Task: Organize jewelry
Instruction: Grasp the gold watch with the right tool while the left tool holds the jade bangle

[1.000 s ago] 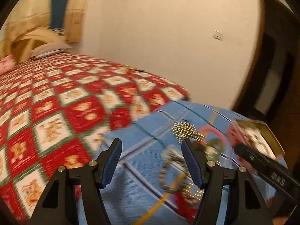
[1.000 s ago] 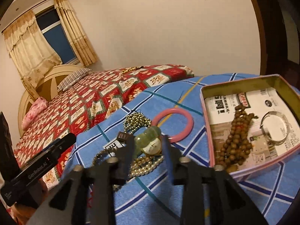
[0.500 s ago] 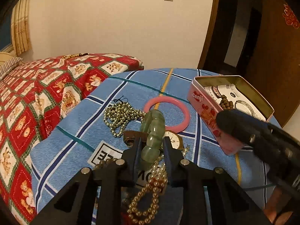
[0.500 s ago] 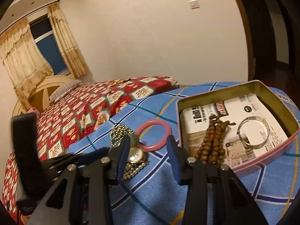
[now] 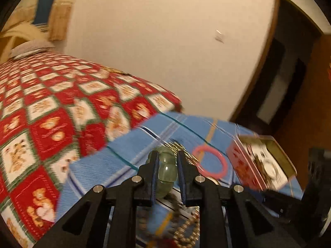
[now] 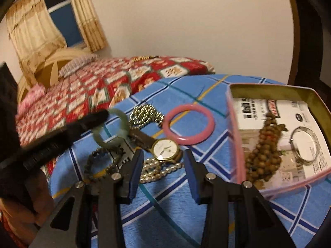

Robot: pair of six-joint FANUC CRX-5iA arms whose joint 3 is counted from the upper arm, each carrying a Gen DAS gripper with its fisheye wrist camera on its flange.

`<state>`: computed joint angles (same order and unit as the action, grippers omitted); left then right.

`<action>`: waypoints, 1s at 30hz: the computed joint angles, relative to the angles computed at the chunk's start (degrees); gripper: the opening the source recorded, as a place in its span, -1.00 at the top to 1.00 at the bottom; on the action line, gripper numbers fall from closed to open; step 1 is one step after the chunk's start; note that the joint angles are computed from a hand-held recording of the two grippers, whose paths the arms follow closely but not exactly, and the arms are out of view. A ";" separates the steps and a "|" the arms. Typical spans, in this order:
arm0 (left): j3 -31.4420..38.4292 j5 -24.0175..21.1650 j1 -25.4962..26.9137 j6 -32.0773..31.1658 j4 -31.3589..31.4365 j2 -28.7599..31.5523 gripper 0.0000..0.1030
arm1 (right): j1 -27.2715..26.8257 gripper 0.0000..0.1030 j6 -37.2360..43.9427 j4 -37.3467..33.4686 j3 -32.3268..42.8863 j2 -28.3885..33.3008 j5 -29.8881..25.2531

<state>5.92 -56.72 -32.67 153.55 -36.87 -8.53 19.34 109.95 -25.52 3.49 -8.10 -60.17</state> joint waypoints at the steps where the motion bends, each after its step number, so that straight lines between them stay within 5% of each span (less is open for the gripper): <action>1: -0.15 -0.33 -0.43 2.06 -1.45 -0.30 0.67 | 0.73 0.16 -0.13 0.85 0.25 0.44 -0.23; 12: -1.70 1.14 -0.93 7.24 -4.84 -1.49 0.67 | 6.82 0.06 -6.36 12.02 0.87 3.60 -0.17; 22: -2.57 2.43 0.29 7.04 -2.83 -1.90 0.67 | 5.91 0.05 -2.57 9.89 2.08 4.27 -2.16; 30: -2.96 3.09 1.13 6.39 -1.52 -2.04 0.67 | 7.95 -0.40 0.82 11.08 3.70 6.08 -3.12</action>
